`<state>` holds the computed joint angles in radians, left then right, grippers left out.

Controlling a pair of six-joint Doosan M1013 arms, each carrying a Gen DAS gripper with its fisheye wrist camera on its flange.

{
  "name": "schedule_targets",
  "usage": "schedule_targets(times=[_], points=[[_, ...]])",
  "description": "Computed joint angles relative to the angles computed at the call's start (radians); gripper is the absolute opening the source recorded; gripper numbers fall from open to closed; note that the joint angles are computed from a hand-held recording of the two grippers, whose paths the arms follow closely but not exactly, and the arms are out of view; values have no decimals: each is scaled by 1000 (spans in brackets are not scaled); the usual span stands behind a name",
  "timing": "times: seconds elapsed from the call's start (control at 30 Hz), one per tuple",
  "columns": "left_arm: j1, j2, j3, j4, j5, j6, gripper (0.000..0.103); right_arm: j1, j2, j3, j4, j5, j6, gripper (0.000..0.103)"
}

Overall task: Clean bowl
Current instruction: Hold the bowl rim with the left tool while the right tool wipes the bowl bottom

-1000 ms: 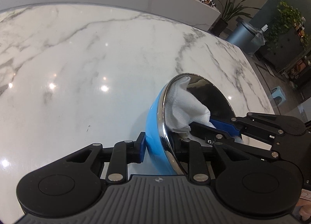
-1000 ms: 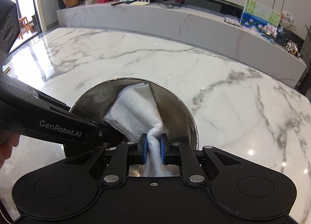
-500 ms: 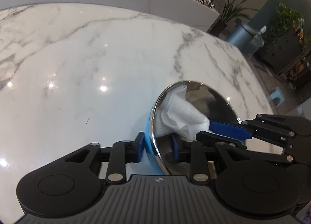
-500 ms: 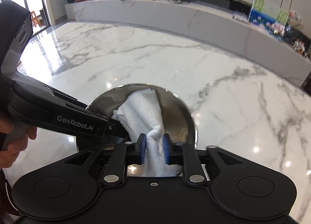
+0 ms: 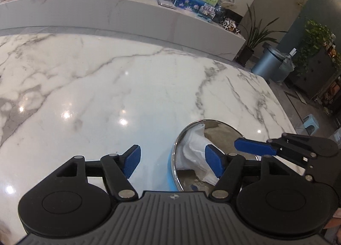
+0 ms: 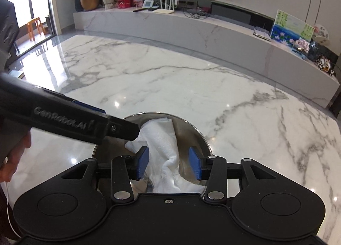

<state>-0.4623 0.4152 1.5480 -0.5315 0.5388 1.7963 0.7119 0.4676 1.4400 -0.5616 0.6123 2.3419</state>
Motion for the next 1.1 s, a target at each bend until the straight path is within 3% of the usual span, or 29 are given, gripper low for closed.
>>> schedule_targets(times=[0.17,0.4,0.5,0.57,0.73,0.93,1.1], points=[[4,-1,2,-32,2,46,54,-5,-5,2,5,-18,28,59],[6,3,-3,-37,20,57,45,-13,2,-5,68,8,-10,59],[6,3,-4,-34,22,63,38,-9,9,-15,73,27,-51,53],[6,4,-6,-31,26,71,35,-8,14,-22,78,41,-77,40],[4,5,-6,-23,38,104,24,-14,30,-38,126,64,-117,38],[2,11,-12,-5,55,112,15,-20,43,-49,187,83,-161,24],[-1,15,-17,13,64,101,14,-24,40,-48,210,83,-177,17]])
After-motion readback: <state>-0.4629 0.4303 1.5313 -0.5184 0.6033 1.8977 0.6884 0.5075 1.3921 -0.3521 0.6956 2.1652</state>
